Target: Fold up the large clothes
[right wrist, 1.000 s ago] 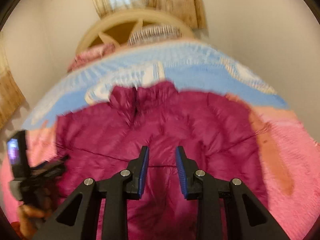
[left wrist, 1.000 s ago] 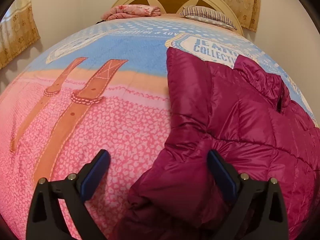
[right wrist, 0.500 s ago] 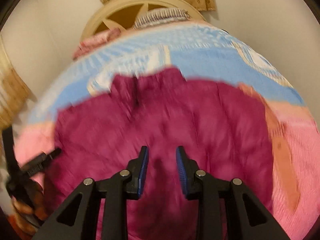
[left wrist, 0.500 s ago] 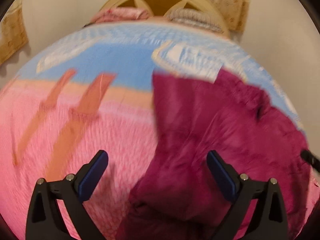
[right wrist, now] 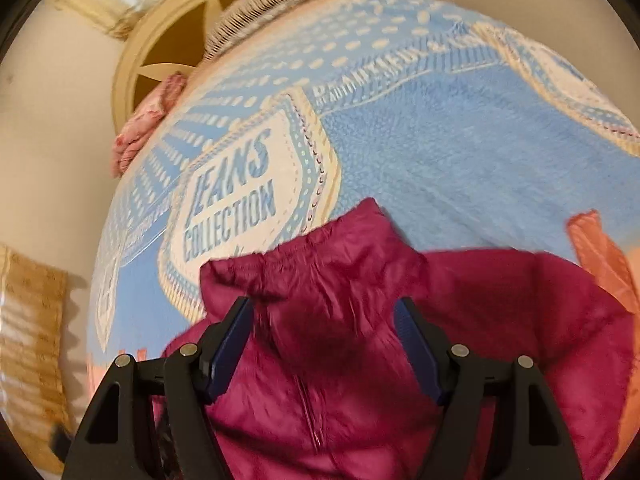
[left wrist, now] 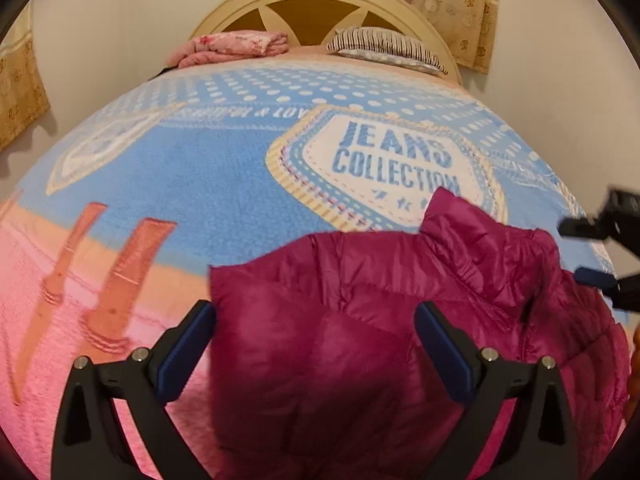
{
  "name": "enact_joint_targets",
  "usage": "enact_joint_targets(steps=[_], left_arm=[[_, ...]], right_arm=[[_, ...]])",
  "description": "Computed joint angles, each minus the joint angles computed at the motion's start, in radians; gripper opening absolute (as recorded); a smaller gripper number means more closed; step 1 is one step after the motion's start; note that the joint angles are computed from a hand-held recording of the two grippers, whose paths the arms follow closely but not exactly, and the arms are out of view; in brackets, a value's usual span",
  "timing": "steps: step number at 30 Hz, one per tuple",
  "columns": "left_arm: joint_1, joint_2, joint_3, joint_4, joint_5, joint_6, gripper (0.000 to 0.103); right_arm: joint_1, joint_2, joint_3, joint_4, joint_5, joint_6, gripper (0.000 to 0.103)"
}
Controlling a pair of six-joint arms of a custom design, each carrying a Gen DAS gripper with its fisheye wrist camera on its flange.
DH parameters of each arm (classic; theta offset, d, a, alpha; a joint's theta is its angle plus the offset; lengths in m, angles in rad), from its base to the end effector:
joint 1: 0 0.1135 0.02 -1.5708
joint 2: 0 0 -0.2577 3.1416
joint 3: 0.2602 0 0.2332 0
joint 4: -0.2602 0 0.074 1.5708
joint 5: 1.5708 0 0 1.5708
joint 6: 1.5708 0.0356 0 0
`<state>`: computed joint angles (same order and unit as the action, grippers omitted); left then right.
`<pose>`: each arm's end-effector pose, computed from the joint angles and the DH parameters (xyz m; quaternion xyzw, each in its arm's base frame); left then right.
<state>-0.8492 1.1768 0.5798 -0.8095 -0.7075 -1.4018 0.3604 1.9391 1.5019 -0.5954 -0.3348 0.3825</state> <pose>0.1215 -0.1031 0.1747 -0.2824 0.8917 0.0792 0.3447 0.3678 0.1511 0.2204 -0.0338 0.9510 0.2448 0.1860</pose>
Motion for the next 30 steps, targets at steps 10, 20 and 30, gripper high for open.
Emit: enact_joint_targets(steps=[10, 20, 30], left_arm=[[-0.105, 0.217, 0.031, -0.045, -0.039, -0.199, 0.102], [-0.085, 0.245, 0.039, -0.035, -0.027, -0.177, 0.102], [-0.049, 0.186, -0.016, 0.056, 0.004, -0.123, 0.102]], right_arm=[[0.094, 0.269, 0.336, -0.199, 0.161, 0.010, 0.073], [0.109, 0.265, 0.307, -0.181, 0.211, -0.015, 0.073], [0.138, 0.319, 0.396, -0.261, 0.328, -0.110, 0.046]])
